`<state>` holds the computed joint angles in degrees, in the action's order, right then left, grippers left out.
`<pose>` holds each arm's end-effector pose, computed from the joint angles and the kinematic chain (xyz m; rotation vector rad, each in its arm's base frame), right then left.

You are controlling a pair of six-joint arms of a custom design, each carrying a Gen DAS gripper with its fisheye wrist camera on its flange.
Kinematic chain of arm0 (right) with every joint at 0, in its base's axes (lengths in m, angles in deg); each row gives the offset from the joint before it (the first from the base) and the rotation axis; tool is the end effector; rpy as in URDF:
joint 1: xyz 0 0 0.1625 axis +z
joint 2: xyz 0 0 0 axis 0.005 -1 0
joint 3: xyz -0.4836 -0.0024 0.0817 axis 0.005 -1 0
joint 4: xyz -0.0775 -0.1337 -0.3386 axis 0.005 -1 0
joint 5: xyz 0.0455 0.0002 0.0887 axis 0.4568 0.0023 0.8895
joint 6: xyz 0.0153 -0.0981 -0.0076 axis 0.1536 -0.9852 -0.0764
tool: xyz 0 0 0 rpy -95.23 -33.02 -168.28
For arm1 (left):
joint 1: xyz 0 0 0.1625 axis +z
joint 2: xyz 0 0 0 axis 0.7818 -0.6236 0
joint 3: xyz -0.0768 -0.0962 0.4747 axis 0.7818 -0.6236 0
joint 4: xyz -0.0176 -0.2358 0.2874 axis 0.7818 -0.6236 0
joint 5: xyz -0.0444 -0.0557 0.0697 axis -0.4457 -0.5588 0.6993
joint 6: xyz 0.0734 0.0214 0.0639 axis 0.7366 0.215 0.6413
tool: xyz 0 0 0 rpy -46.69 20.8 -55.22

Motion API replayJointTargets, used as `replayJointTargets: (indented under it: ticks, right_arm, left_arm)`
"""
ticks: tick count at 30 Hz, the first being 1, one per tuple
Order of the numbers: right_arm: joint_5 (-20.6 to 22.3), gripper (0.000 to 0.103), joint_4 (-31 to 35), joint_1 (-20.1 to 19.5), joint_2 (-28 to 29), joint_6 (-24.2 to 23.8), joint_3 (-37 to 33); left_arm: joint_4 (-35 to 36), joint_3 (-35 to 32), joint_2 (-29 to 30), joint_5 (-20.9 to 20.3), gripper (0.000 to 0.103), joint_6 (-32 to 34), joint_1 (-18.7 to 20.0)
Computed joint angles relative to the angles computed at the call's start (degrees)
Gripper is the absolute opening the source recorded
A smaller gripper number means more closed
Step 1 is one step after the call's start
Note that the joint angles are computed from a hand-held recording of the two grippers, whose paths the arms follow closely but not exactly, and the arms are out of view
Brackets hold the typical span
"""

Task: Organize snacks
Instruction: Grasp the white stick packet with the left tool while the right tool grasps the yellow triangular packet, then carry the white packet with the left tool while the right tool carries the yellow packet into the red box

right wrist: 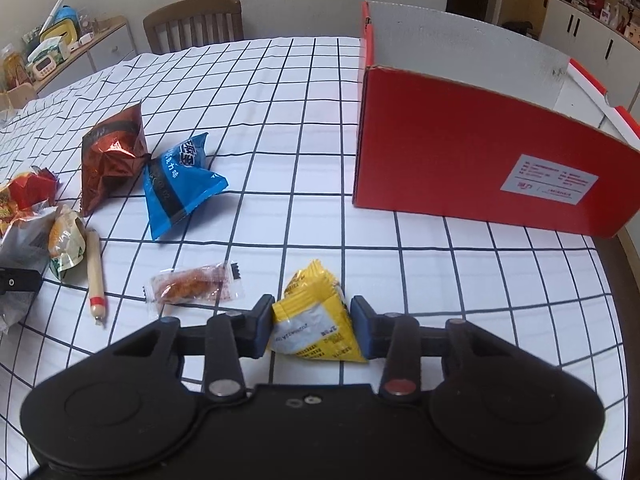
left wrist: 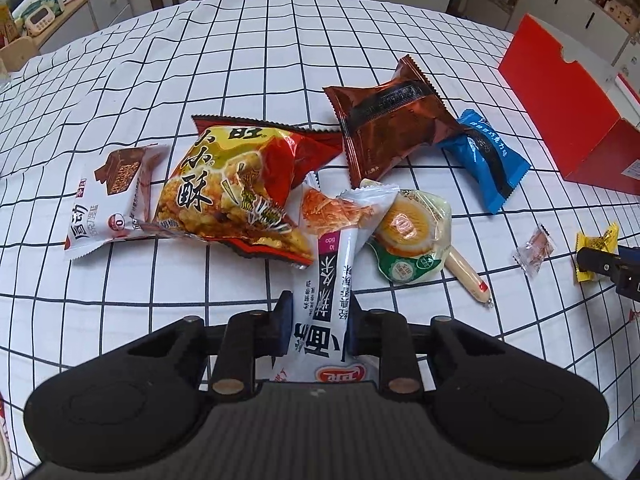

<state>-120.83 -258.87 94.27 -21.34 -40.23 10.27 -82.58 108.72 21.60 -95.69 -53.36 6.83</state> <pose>0.1521 -0.6836 0.0601 1.0155 -2.3989 0.4116 -0.0665 -0.5214 0.1652 -0.3193 2.2050 -0.7609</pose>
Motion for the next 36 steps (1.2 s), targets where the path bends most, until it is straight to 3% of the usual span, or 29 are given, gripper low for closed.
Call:
replayJointTargets:
  ticks: [11,22,36]
  right_arm:
    - [2.08,0.033,-2.04,0.04,-3.35,0.51,5.14]
    - [6.16,0.033,-0.89,0.40,-9.58,0.76,8.88]
    - [11.19,0.033,8.18,1.05,-14.78,-0.01,4.12]
  left_arm:
    - [0.56,2.18,-0.76,-1.09,0.022,-3.68,-3.84]
    - [3.75,-0.41,-1.54,-2.42,0.022,-6.52,-8.12]
    - [2.86,-12.13,3.47,-1.30,0.022,2.36,-10.67]
